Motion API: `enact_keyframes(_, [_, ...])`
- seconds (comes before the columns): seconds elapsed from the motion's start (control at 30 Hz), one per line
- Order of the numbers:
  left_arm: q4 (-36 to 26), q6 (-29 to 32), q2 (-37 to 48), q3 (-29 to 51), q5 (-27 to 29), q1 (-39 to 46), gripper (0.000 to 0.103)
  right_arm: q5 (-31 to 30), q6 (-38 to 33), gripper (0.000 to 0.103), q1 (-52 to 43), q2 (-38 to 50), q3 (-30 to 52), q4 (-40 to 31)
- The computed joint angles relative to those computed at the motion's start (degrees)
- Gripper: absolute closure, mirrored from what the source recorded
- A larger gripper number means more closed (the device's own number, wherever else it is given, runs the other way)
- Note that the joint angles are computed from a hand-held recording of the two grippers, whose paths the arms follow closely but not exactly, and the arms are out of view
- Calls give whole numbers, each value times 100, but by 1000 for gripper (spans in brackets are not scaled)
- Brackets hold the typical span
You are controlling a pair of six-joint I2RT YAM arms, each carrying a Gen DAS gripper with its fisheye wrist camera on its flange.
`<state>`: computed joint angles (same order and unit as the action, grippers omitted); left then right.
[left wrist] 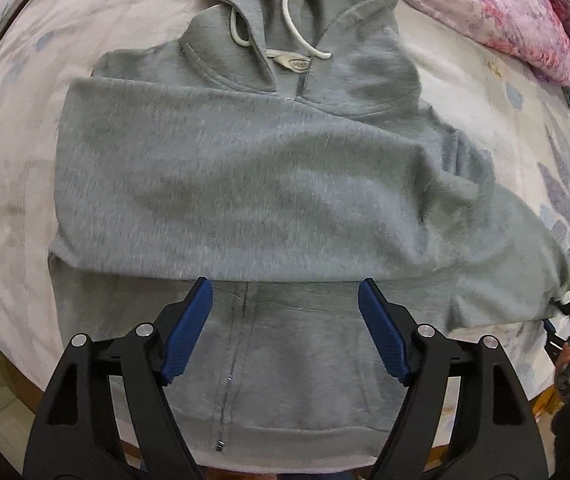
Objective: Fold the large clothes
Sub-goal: 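Lower the right tool onto the other sleeve cuff and close it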
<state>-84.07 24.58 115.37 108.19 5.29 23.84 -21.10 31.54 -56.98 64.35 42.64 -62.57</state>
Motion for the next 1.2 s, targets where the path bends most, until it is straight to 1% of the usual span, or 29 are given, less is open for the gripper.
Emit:
enact_keyframes(0.03, [-31, -14, -22, -5, 88, -39, 22, 74, -28, 85, 138, 13, 85, -40])
enact_keyframes(0.07, [-19, 9, -64, -67, 174, -112, 22, 97, -48, 90, 219, -14, 137, -43])
enact_keyframes(0.1, [17, 75, -112, -169, 274, -203, 22, 113, -43, 91, 272, -66, 167, -39])
enact_keyframes(0.2, [339, 267, -350, -698, 583, -635, 22, 198, -25, 94, 346, -290, 195, -113])
enact_keyframes(0.3, [836, 193, -499, -1169, 926, -1066, 24, 264, 21, 96, 479, -520, 220, -102])
enact_keyframes(0.37, [1024, 30, -429, -1269, 997, -1198, 30, 254, 184, 97, 579, -717, 224, -14])
enact_keyframes(0.4, [1048, -42, -337, -1283, 1065, -1262, 31, 272, 299, 97, 671, -807, 239, 14])
enact_keyframes(0.5, [1363, -115, -303, -1453, 976, -1442, 33, 349, 438, 97, 753, -1048, 255, -62])
enact_keyframes(0.53, [1477, -103, -297, -1506, 961, -1488, 33, 423, 401, 97, 711, -1075, 260, -167])
enact_keyframes(0.63, [1906, -73, -276, -1749, 821, -1698, 33, 374, 176, 97, 441, -1121, 126, -254])
enact_keyframes(0.67, [2004, -68, -270, -1784, 813, -1738, 34, 364, 108, 97, 385, -1150, 70, -251])
enact_keyframes(0.7, [2143, -74, -319, -1844, 867, -1730, 39, 339, 79, 97, 356, -1167, 25, -245])
enact_keyframes(0.73, [2428, -162, -474, -1980, 1059, -1696, 39, 348, 54, 97, 352, -1166, -36, -227])
enact_keyframes(0.77, [2555, -239, -528, -2041, 1157, -1681, 39, 370, 52, 97, 377, -1175, -77, -201])
enact_keyframes(0.8, [2467, -297, -395, -1954, 1209, -1713, 39, 379, 60, 97, 404, -1198, -118, -171])
enact_keyframes(0.87, [1906, -267, 127, -1594, 1181, -1871, 39, 438, 135, 97, 525, -1232, -184, -82])
enact_keyframes(0.9, [1767, -180, 277, -1650, 1118, -2036, 40, 437, 150, 97, 538, -1283, -197, -66])
enact_keyframes(0.97, [2268, 58, -4, -2195, 507, -2430, 41, 495, 247, 97, 660, -1377, -143, -69])
enact_keyframes(1.0, [2360, 66, -66, -2297, 386, -2538, 40, 552, 292, 97, 791, -1437, -76, -68])
enact_keyframes(1.07, [2254, -110, -59, -2218, 541, -2547, 40, 745, 400, 97, 1176, -1510, 110, -94])
enact_keyframes(1.13, [1962, -141, -54, -2004, 1009, -2373, 40, 1106, 619, 97, 1933, -1535, 444, -132])
enact_keyframes(1.2, [1735, -104, -115, -1851, 1223, -2243, 40, 1499, 885, 97, 2766, -1480, 821, -176])
